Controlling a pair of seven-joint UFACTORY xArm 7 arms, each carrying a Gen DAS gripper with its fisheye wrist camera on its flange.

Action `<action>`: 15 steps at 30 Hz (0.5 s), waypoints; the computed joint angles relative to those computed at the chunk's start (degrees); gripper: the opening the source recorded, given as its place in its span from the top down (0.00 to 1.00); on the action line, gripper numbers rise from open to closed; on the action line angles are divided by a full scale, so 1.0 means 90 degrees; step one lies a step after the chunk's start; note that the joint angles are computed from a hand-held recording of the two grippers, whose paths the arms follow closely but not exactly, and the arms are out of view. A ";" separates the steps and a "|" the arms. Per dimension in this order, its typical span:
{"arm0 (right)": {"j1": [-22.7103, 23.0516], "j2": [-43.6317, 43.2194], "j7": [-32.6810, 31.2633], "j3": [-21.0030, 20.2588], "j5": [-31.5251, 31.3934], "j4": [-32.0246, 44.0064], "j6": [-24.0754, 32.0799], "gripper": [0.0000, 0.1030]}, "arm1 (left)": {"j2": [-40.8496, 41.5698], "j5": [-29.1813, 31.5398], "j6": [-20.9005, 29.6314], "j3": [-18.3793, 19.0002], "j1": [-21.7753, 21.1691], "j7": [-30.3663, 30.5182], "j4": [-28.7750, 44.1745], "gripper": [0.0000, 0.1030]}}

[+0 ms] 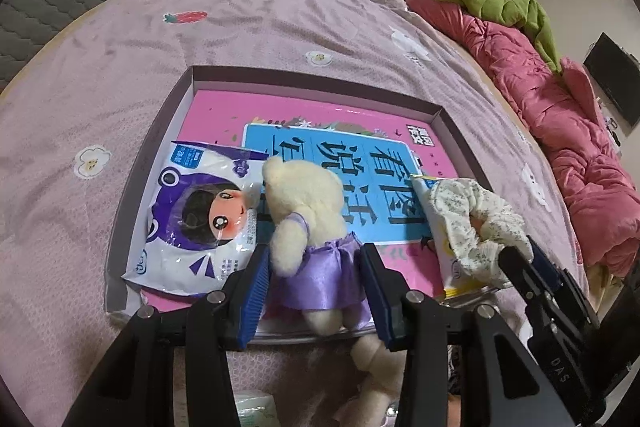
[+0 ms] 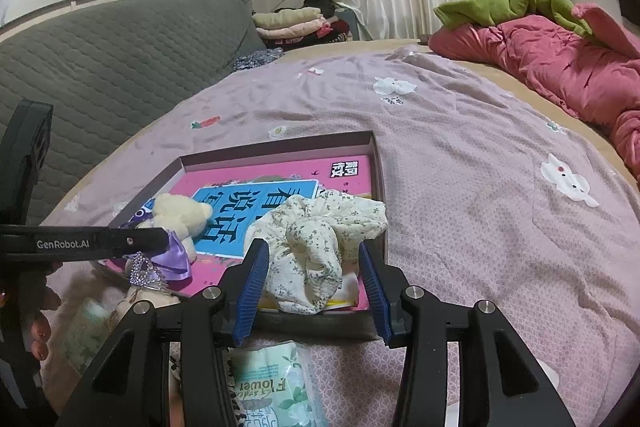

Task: Organize soft objects
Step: 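Open the left tool to release the teddy bear onto the book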

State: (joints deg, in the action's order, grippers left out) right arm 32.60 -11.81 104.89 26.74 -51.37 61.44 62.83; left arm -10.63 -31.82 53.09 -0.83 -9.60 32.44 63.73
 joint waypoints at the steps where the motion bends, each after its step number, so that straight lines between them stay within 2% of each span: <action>1: 0.0001 0.0000 -0.0009 0.0000 -0.0006 0.0002 0.0004 0.53 | -0.0015 -0.0017 -0.0005 0.0008 0.0002 0.0021 -0.0015 0.55; 3: 0.0002 0.0008 -0.0014 -0.0003 -0.0004 0.0008 0.0007 0.53 | -0.0040 -0.0011 -0.0024 0.0004 0.0002 0.0027 -0.0034 0.53; 7: 0.0005 -0.0005 -0.0024 -0.0027 0.0025 -0.0013 -0.0054 0.53 | -0.0108 -0.0069 -0.0140 0.0020 -0.0012 0.0086 -0.0075 0.39; 15: -0.0008 -0.0041 0.0057 -0.0003 0.0024 -0.0037 -0.0042 0.53 | -0.0330 0.0026 -0.0291 0.0067 -0.0015 0.0162 -0.0194 0.37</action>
